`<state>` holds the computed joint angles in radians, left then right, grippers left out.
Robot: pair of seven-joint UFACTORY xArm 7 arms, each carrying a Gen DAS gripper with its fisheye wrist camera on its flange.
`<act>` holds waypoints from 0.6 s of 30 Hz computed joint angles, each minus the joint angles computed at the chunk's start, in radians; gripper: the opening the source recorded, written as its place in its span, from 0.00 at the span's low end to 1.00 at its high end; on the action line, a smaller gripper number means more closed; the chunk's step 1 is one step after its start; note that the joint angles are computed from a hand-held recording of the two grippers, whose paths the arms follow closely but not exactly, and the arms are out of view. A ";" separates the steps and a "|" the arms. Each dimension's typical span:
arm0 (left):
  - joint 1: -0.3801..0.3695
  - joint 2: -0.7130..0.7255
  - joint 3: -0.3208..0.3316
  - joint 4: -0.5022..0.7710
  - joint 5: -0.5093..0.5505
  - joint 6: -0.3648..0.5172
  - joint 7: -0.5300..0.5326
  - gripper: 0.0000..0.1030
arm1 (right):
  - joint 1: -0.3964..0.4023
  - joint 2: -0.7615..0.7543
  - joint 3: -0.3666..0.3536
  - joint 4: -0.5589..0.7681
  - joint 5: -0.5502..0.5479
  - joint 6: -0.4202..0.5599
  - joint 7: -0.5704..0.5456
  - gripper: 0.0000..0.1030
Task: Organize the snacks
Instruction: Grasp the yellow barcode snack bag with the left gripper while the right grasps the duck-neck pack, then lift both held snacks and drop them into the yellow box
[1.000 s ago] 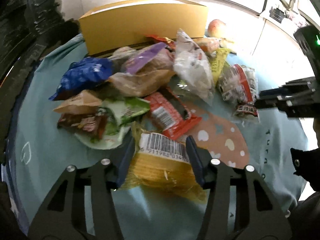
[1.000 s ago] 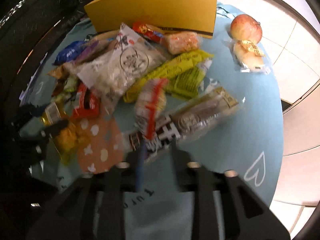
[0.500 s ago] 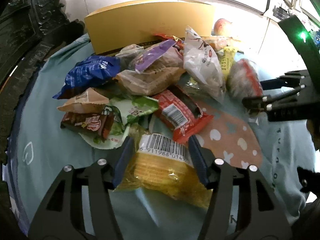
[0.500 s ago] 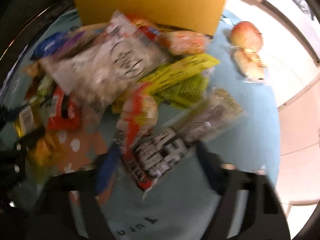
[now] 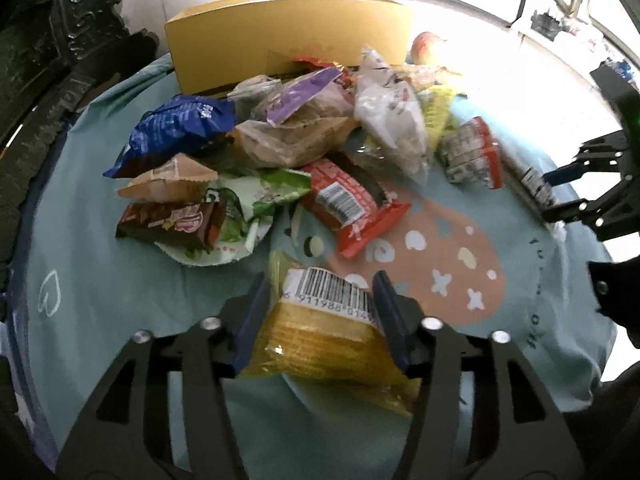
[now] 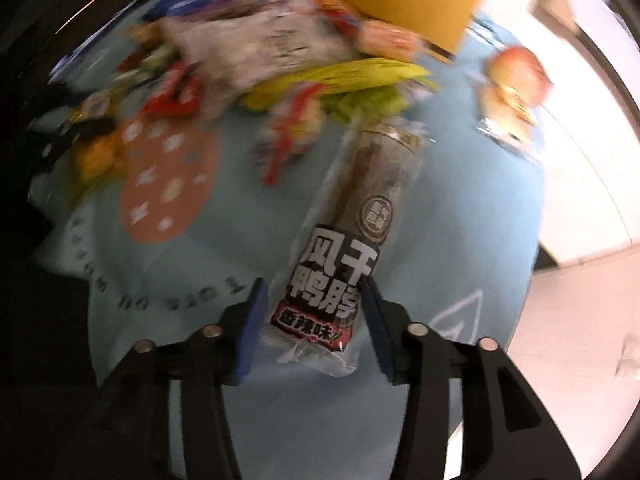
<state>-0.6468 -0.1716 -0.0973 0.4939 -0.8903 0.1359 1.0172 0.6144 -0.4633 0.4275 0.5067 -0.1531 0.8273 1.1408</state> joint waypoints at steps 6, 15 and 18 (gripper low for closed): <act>0.020 0.034 -0.015 -0.006 0.086 0.040 -0.084 0.68 | -0.044 0.091 0.027 0.053 -0.082 0.024 0.148 0.51; 0.056 -0.070 0.016 0.005 -0.027 0.172 -0.005 0.50 | -0.045 -0.097 -0.023 -0.033 -0.024 -0.133 0.157 0.40; 0.058 -0.131 0.027 -0.004 -0.039 0.190 0.010 0.49 | -0.050 -0.187 -0.012 -0.059 -0.006 -0.156 0.163 0.40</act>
